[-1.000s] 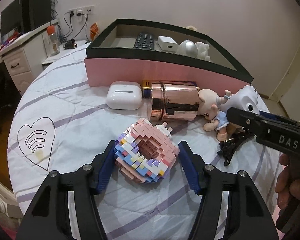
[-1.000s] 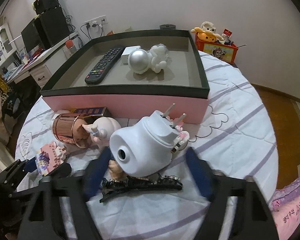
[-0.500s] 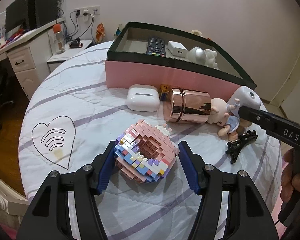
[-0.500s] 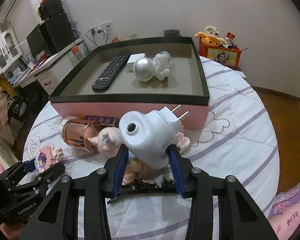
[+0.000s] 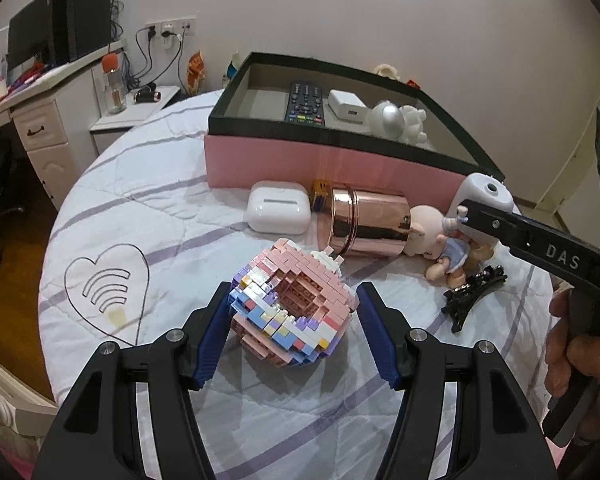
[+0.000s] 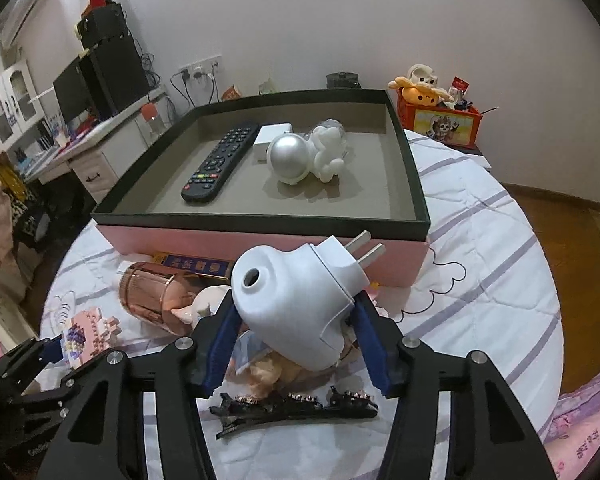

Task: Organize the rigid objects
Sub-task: 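Lift donut and white lens-faced toy over the box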

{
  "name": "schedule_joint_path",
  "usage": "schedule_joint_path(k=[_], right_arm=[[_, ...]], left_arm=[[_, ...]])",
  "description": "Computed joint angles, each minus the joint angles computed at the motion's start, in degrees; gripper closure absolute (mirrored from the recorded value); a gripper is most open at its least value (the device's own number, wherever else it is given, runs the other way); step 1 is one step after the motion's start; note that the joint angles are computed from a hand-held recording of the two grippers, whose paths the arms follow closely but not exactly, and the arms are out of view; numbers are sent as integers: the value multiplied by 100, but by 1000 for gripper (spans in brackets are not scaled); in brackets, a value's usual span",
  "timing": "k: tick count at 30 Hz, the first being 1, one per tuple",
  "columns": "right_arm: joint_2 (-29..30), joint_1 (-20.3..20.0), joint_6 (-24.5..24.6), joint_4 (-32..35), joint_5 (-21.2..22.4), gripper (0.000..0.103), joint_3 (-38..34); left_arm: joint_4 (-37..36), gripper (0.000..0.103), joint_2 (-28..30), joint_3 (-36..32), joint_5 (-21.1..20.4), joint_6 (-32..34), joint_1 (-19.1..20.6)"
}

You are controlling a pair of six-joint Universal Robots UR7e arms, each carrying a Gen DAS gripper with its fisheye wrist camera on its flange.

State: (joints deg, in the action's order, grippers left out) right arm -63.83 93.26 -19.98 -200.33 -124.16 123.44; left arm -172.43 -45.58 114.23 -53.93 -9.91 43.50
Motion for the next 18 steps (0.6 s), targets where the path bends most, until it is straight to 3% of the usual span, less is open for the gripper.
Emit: schedule_joint_path(k=[9,18], right_arm=[[-451,238,91,43,372,47,196],[-439,524,-168,469,548,47,-528]], left_arm=[[88,40,-202,-183,-63,142,-78],[215,40,70,-1341,-82,833,-38]])
